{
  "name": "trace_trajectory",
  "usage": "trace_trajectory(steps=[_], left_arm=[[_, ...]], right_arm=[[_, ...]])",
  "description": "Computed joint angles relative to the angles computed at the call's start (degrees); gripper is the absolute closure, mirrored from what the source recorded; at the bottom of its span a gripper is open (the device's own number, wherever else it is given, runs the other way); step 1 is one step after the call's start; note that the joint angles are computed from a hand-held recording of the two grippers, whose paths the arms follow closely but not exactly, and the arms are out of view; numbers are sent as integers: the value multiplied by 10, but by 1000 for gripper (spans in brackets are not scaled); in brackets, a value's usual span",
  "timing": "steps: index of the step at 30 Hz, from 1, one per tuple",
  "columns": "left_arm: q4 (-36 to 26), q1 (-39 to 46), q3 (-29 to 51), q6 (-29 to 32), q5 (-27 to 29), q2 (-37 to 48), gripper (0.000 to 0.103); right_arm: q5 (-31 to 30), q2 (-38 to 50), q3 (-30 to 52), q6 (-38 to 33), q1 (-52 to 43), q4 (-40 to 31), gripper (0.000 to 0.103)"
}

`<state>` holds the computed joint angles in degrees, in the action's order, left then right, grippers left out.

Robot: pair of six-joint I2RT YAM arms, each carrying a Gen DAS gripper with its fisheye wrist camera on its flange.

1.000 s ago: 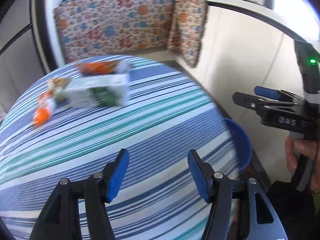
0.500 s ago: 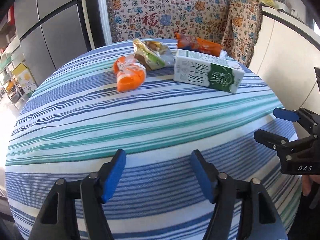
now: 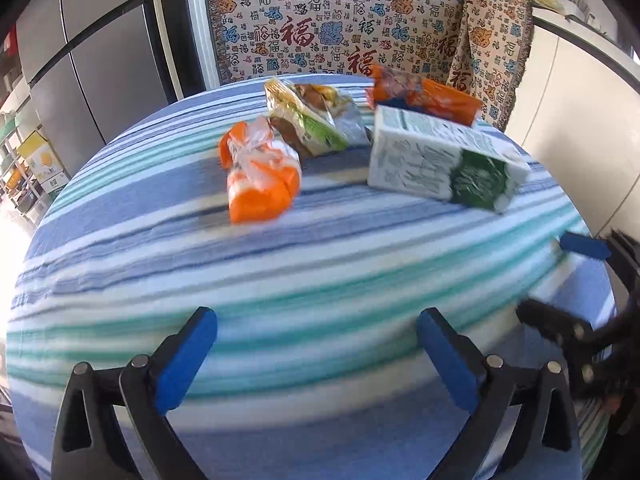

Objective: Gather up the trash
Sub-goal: 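Grasp the orange-and-clear bread bag with the left gripper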

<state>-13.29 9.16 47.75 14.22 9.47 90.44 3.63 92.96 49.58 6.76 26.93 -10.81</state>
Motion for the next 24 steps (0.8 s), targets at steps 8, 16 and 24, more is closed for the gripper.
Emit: trace_trajectory(steps=[8, 16, 24], left_arm=[[-16, 20, 178, -15, -6, 156, 5], [-6, 41, 141, 41, 42, 119, 58], [-48, 112, -18, 105, 98, -51, 56]], right_arm=[[1, -4, -2, 3, 4, -1, 0], [-2, -3, 0, 0, 1, -1, 0], [-2, -3, 0, -1, 0, -1, 0]])
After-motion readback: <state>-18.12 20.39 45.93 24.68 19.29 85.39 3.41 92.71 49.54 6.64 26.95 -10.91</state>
